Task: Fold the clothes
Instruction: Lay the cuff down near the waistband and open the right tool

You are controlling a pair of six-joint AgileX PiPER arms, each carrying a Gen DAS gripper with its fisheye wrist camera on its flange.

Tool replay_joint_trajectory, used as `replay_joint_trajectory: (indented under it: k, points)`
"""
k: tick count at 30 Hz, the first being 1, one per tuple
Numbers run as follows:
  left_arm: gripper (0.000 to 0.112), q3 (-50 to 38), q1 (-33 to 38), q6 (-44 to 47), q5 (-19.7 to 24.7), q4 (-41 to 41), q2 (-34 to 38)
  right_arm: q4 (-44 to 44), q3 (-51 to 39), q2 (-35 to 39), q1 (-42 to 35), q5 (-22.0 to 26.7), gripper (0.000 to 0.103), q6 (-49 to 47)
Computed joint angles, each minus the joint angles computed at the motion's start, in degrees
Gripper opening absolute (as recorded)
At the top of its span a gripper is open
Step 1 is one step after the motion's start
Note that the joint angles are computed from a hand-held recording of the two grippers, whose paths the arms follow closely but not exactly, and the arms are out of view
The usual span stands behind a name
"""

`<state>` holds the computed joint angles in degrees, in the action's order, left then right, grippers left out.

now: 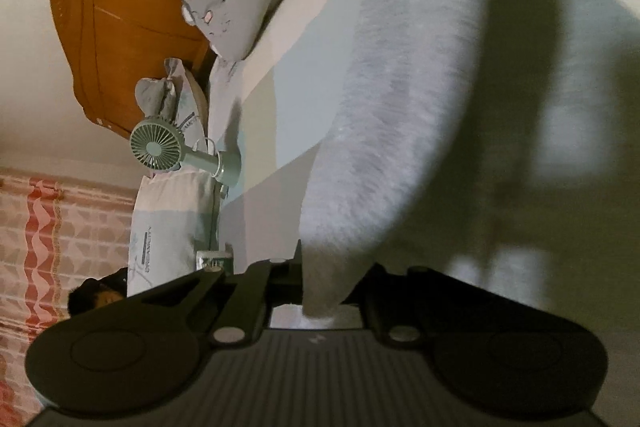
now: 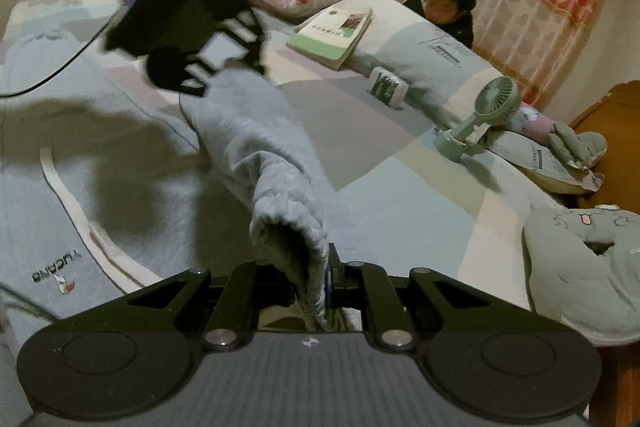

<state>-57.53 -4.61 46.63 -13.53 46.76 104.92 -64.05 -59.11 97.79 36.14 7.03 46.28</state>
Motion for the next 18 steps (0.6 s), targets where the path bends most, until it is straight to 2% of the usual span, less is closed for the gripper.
replay_joint_trajectory:
  k: [3,7,10,13,16,18]
  points:
    - [0.004,6.54,-0.15,1.46,0.72,-1.33,-6.06,3.88,1.63,-1.83,-0.77,-1.21,0.016,-3.67]
    - [0.004,13.39,-0.22,-7.52,2.18,7.17,-13.88,20.03,3.77,-4.58,-1.18,-1.93,0.016,-20.45]
    - [0.004,17.21,-1.34,-16.66,4.02,15.37,-18.68,25.61,5.5,-6.73,-0.38,-1.16,0.016,-26.79]
    - [0.004,20.8,-2.81,-16.42,5.34,15.62,-21.95,27.23,7.2,-8.99,0.77,0.43,0.016,-28.69]
    - [0.004,22.78,-3.97,-20.84,6.38,18.76,-23.52,26.27,8.72,-10.87,2.0,2.39,0.016,-27.72]
    - [0.004,23.7,-4.71,-20.23,6.84,17.34,-23.81,26.73,9.44,-11.66,2.74,3.68,0.016,-28.19]
